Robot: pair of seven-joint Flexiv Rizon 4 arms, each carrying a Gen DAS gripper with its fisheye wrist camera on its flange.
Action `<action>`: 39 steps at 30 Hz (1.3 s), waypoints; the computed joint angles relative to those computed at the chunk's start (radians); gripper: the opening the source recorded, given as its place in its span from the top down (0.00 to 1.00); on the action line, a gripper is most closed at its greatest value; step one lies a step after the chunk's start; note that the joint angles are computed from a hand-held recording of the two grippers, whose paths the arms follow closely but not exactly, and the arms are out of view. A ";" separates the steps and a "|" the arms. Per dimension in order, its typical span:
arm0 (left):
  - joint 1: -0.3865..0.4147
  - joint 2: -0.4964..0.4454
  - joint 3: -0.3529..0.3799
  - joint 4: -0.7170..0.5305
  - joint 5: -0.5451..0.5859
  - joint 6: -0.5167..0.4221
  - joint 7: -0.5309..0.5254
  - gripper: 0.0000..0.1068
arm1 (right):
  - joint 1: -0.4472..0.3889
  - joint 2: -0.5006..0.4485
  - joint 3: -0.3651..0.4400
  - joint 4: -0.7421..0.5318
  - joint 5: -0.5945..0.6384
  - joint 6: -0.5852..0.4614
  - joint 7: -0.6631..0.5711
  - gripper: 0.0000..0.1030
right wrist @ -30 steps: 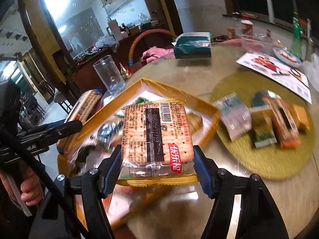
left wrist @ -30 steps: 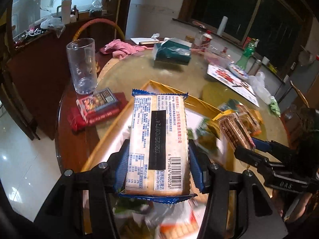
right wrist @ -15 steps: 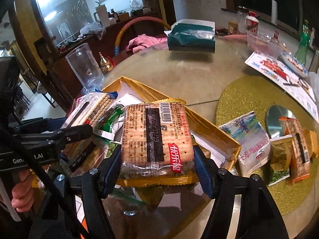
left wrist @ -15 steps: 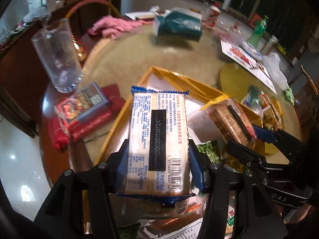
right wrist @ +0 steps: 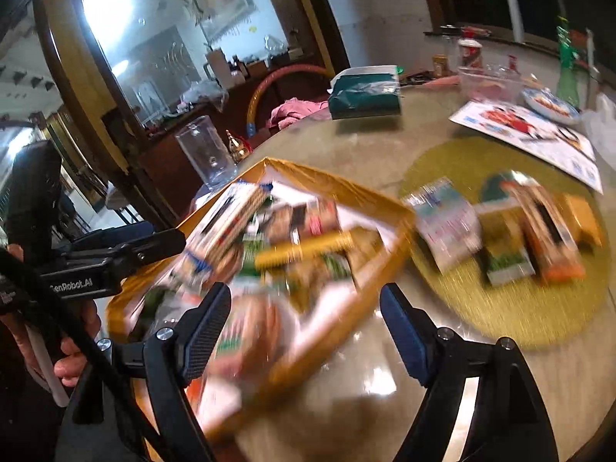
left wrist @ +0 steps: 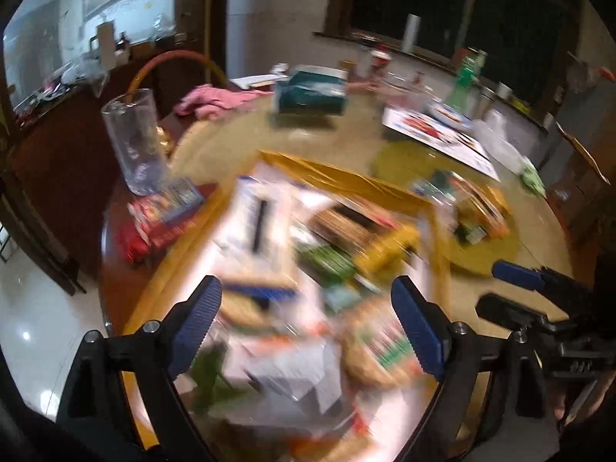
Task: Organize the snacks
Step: 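Carry both cracker packs over the tray and open both grippers to drop them, then withdraw both grippers and reach the right gripper to the orange bag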
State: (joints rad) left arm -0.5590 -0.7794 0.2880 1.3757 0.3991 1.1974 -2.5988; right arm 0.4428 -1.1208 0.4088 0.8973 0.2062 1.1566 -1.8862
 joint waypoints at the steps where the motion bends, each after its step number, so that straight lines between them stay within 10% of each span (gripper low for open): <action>1: -0.004 -0.004 -0.022 0.002 -0.007 0.018 0.001 0.16 | -0.022 0.012 0.020 0.042 -0.025 0.022 0.017 0.22; 8: -0.006 -0.100 -0.166 -0.065 -0.166 0.067 0.113 0.16 | -0.060 0.132 -0.116 0.334 -0.019 0.149 0.130 0.22; 14: -0.127 -0.158 -0.049 -0.232 -0.132 -0.173 0.088 0.16 | -0.003 0.174 -0.311 0.483 -0.106 0.249 0.313 0.22; 21: -0.122 -0.146 -0.077 -0.239 -0.074 -0.164 0.057 0.16 | 0.016 0.164 -0.399 0.511 -0.194 0.301 0.438 0.22; 39: -0.114 -0.218 -0.135 -0.358 -0.087 -0.220 0.149 0.16 | -0.217 0.014 -0.096 0.215 -0.301 0.121 0.445 0.22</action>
State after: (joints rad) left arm -0.6726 -0.9972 0.1526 1.0176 0.3125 0.9772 -2.4502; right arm 0.2260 -1.1064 0.3129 1.1121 -0.0950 1.2774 -1.4415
